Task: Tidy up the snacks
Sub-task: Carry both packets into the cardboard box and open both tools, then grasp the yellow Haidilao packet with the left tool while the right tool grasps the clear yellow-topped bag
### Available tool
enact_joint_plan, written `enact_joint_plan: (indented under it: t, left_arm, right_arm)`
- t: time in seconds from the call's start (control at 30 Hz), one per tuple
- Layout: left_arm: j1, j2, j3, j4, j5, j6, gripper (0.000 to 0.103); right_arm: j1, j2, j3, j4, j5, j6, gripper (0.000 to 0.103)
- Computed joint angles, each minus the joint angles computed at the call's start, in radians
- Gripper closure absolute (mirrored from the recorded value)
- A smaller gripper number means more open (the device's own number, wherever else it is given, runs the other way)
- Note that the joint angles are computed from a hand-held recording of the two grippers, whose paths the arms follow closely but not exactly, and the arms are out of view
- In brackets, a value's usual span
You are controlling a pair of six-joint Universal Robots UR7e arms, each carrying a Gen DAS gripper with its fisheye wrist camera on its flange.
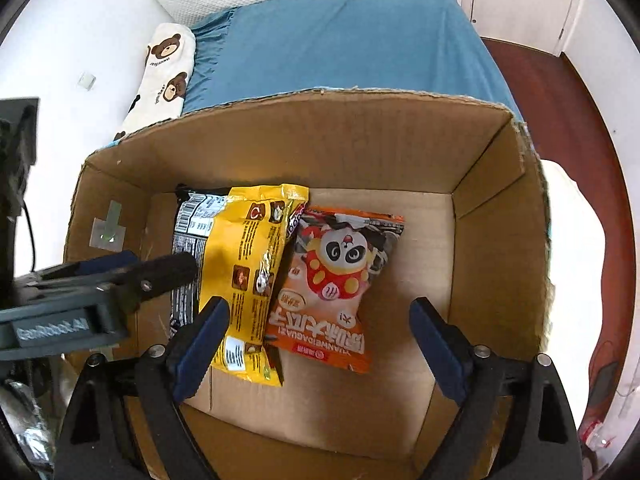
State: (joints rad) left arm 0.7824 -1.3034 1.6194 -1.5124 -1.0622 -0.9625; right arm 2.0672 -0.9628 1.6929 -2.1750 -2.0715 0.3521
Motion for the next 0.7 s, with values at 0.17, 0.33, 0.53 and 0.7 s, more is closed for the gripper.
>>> enact_joint_plan:
  t: [0.17, 0.33, 0.53, 0.7]
  left_arm:
    - [-0.069, -0.044, 0.008, 0.046, 0.062, -0.026, 0.010]
    - [-0.148, -0.073, 0.027, 0.098, 0.113, -0.085, 0.010]
    - [-0.219, -0.119, 0.048, 0.149, 0.156, -0.137, 0.010]
    - [-0.302, -0.166, 0.070, 0.204, 0.174, -0.205, 0.010]
  right_arm:
    - [0.037, -0.043, 0.030, 0.001, -0.017, 0.022, 0.010]
    - [0.084, -0.103, 0.083, -0.010, -0.038, 0.049, 0.010]
    - [0.158, -0.179, 0.166, -0.051, -0.084, 0.080, 0.010]
    - [0.215, -0.239, 0.202, -0.041, -0.105, 0.129, 0.010]
